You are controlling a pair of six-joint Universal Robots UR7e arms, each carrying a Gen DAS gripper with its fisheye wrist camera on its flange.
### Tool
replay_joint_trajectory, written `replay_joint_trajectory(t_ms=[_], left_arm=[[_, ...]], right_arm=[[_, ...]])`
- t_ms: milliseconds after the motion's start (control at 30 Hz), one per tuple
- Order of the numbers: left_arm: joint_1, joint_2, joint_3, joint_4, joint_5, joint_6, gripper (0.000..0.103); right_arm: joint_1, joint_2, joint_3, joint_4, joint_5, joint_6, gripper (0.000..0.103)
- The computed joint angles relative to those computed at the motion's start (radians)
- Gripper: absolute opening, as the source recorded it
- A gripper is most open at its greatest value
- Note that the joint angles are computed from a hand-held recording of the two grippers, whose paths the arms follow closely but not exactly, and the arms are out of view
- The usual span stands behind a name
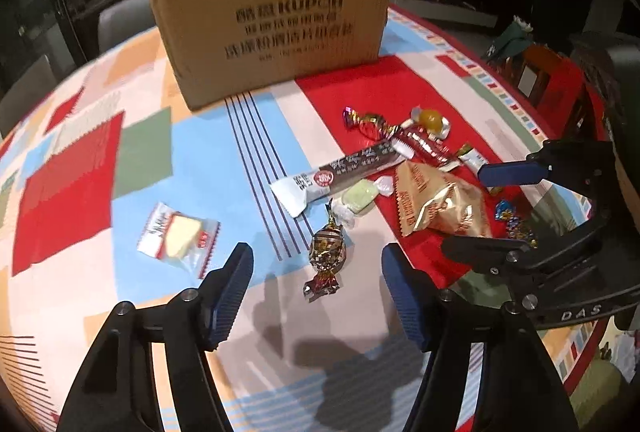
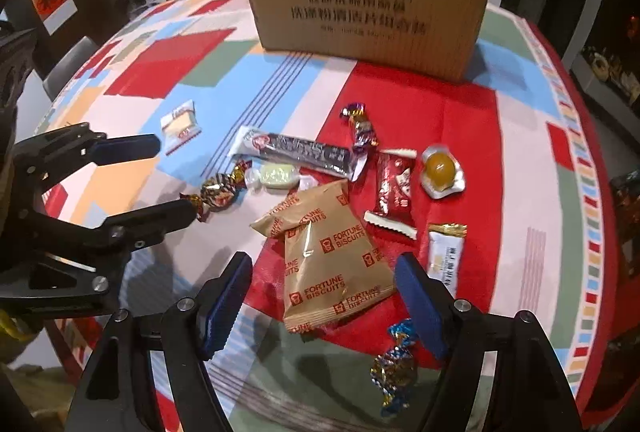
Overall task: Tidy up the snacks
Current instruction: 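Grasp the gold-wrapped candy with left tool while right tool grasps the Fortune Biscuits bag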
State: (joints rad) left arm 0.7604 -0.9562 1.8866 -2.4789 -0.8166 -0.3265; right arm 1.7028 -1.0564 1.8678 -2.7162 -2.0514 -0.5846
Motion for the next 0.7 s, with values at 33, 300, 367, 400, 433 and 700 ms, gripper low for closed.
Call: replay_joint_trajectory(t_ms=[33,300,367,400,433,700], left_arm=[[0.007,0.007,-0.006,0.003,-0.003,0.0,0.063],[0.048,0.042,-0.039,0.016,-0.041,-0.032,0.051],[0.045,0.046,-0.038,0.007,-0.03,-0.028,0.046],[0.045,0.047,-0.039,0.008,-0.028,-0.028,0.045],[0.044,0.048,-0.038,0.007,-0.027,-0.026,0.043],[0.031,0.031,-0.017,-0.003,-0.027,-0.033,0.023]], right_arm=[[-0.001,0.006,-0.004,0.004,-0.003,0.0,0.074],[-0.001,0.046,-0.034,0.01,-0.033,-0.008,0.07],[-0.003,0.05,-0.038,0.014,-0.033,-0.002,0.063],[-0.004,0.051,-0.036,0.006,-0.031,-0.002,0.06],[-0.004,0.051,-0.035,0.002,-0.029,-0.003,0.057],[-0.006,0.022,-0.007,-0.017,0.011,0.028,0.046]])
